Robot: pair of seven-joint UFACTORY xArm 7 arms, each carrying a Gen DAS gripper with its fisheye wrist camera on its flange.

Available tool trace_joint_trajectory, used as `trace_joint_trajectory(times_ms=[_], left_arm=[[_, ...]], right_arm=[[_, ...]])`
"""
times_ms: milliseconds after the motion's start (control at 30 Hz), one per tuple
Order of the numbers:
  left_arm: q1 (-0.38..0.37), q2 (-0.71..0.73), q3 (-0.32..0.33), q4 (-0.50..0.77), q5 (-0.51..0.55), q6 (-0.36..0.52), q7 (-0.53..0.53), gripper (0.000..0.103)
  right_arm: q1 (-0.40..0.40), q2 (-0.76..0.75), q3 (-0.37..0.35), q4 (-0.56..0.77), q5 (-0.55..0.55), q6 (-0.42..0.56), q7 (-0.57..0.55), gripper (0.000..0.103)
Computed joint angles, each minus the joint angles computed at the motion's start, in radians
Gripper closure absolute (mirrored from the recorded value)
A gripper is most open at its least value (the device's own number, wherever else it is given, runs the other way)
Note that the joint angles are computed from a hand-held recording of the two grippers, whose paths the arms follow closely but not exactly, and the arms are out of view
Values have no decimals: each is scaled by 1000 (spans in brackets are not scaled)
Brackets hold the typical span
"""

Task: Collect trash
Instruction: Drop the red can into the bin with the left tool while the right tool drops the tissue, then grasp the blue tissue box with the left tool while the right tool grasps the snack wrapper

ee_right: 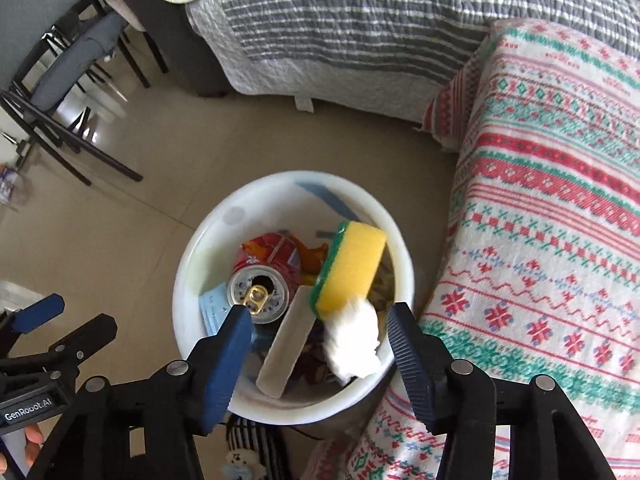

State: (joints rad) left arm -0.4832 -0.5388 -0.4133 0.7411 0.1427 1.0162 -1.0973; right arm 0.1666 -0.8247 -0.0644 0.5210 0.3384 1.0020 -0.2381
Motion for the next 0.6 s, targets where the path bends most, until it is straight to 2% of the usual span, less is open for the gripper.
trace_joint_trajectory(times_ms=[333,500,600], left_arm=[[-5,40,-10,39,6,-5,-6,8],[-6,91,-20,89,26,-16,-18,8],[-11,139,-31,135,51,-15,-27,4]], right_arm=[[-59,-40,-39,6,-49,42,-23,32],[-124,-54,-69,6,-99,62,-47,26],[-174,-47,-97,16,-130,68,-68,24]])
